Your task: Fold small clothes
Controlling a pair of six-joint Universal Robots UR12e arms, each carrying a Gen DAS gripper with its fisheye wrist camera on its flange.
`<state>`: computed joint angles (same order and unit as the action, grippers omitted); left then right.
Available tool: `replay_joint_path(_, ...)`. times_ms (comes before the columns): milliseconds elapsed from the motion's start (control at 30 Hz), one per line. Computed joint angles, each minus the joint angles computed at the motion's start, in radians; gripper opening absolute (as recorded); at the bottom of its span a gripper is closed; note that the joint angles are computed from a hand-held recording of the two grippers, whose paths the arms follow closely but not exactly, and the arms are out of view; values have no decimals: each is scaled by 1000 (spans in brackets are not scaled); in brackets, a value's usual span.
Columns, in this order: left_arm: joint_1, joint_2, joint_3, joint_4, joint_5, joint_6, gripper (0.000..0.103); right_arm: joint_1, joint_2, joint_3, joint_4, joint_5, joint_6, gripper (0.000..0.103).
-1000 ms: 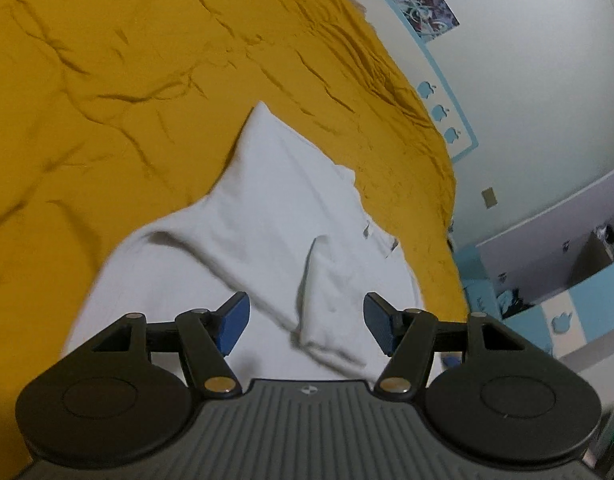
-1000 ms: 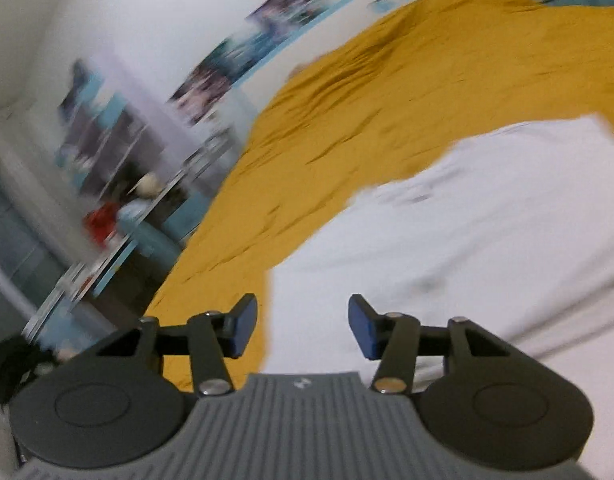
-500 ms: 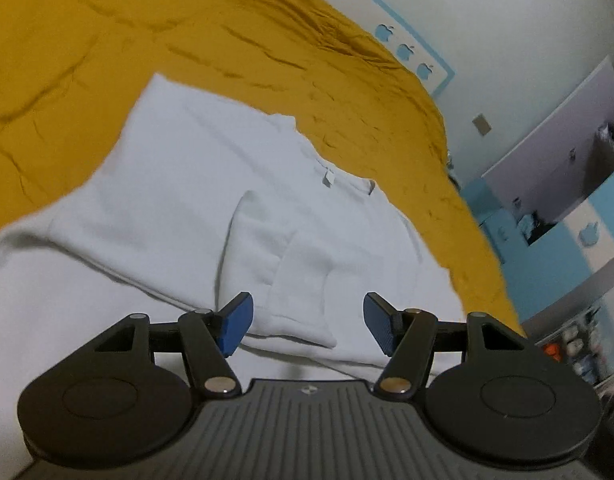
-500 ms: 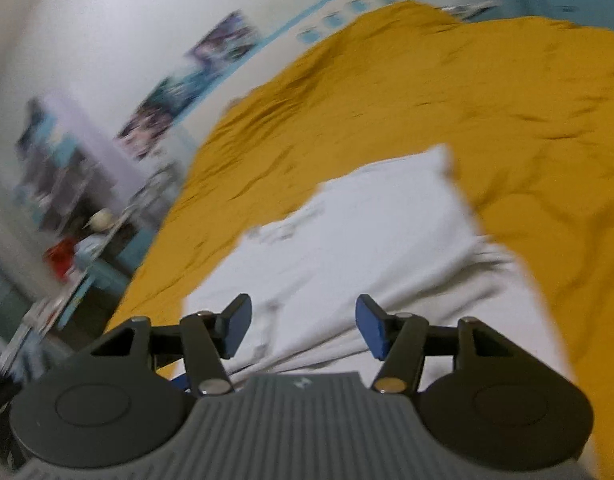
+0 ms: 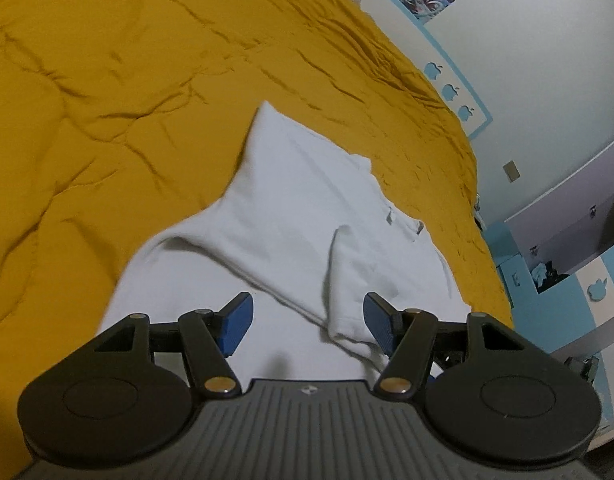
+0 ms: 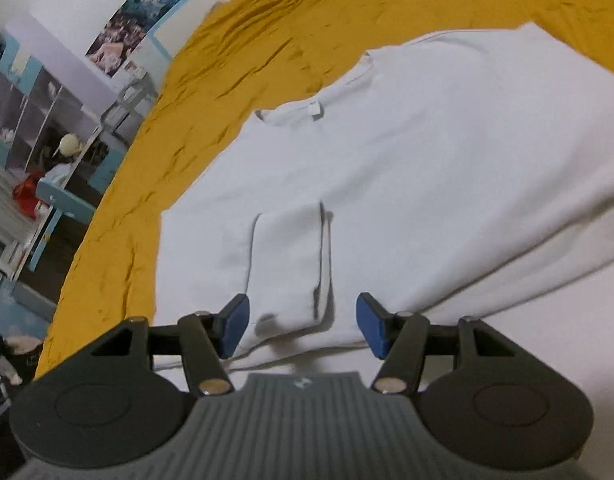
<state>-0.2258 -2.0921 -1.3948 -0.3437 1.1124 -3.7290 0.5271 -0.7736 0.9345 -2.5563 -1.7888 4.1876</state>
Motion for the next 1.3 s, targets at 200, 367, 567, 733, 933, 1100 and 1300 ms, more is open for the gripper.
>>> replay_joint_path(200, 15, -3, -17, 29, -39, -51, 73, -7, 27, -42, -7, 40, 44, 27)
replay_joint_path(367, 25, -2, -29, 72, -58, -84, 73, 1, 41, -71, -31, 7, 83, 3)
replay_joint_path(567, 41, 16, -59, 110, -27, -138, 74, 18, 163, -307, -51, 103, -22, 3)
replay_joint_path(733, 50, 27, -74, 116, -23, -151, 74, 29, 271, -511, 36, 220, -77, 47)
replay_joint_path(933, 45, 10, -46, 104, -65, -117, 74, 25, 46, -90, -185, 121, -9, 50)
replay_joint_path(1100, 23, -34, 16, 98, -97, -60, 74, 20, -143, 200, -164, -192, -27, 65)
replay_joint_path(1300, -4, -99, 129, -19, -82, 29, 74, 2, -250, 316, 26, -428, -20, 64)
